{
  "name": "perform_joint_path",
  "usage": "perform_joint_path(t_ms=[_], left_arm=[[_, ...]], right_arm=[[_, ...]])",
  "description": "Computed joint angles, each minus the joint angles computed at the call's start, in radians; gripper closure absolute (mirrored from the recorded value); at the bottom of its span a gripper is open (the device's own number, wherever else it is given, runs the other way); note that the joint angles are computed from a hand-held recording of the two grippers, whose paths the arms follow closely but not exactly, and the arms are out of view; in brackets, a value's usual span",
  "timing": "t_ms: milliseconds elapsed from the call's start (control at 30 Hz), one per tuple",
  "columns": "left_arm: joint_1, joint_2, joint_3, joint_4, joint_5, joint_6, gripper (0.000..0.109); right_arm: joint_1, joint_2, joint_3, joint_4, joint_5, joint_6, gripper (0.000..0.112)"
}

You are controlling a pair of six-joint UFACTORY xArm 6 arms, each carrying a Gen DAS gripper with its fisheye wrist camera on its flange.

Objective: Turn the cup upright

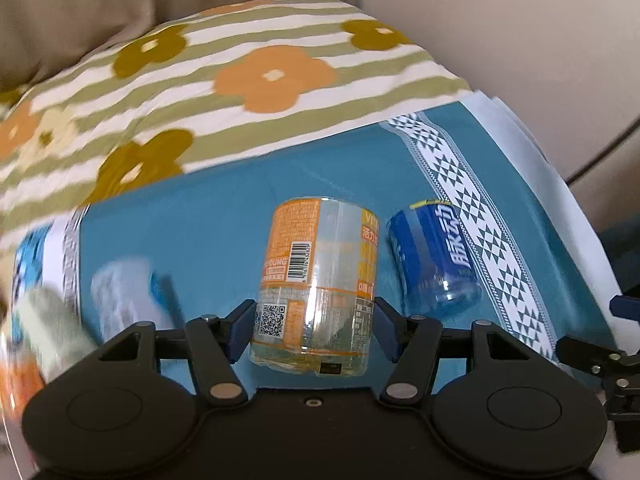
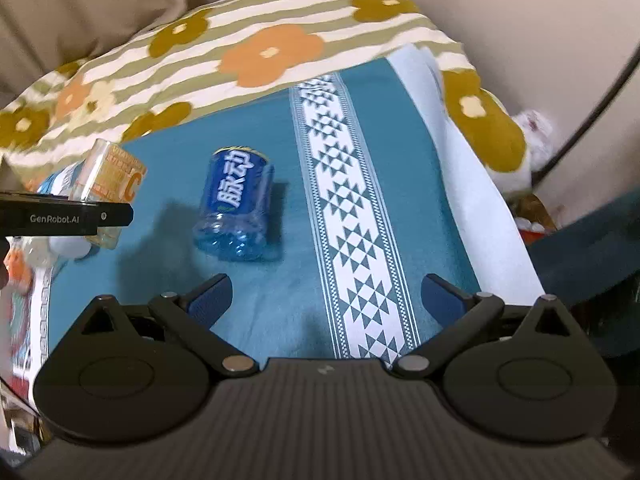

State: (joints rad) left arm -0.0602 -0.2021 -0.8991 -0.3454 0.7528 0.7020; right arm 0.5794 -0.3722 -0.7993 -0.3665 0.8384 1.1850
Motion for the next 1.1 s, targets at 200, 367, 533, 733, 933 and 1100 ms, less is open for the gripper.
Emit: perform_joint_path(t_ms=[200, 367, 533, 733, 933, 1100], left_arm=[[0.029, -0.133, 0.138, 0.005, -0.004, -0.129, 0.043], [0.029, -0.189, 0.237, 0.021, -0.041, -0.225, 0.043], [0.02, -0.213, 0.314, 0.018, -0.103, -0.269, 0.043], [0.007, -0.209, 0.357, 0.02, -0.158, -0.312, 0.043], [-0.005, -0.214, 0.379, 0.036, -0.184, -0.346, 0.043], [-0.012, -0.207, 0.375, 0.048, -0.186, -0.37, 0.037]], right_arm=[[0.013, -0.032, 0.045, 0.03, -0.045, -0.095, 0.009], [0.025, -0.056, 0.087, 0.062, -0.063, -0.155, 0.009], [0.029, -0.072, 0.133, 0.087, -0.074, -0.193, 0.009], [0.024, -0.076, 0.162, 0.116, -0.091, -0.231, 0.009], [0.018, -0.081, 0.173, 0.123, -0.099, -0.253, 0.009], [0.015, -0.087, 0.176, 0.125, -0.099, -0.256, 0.009]])
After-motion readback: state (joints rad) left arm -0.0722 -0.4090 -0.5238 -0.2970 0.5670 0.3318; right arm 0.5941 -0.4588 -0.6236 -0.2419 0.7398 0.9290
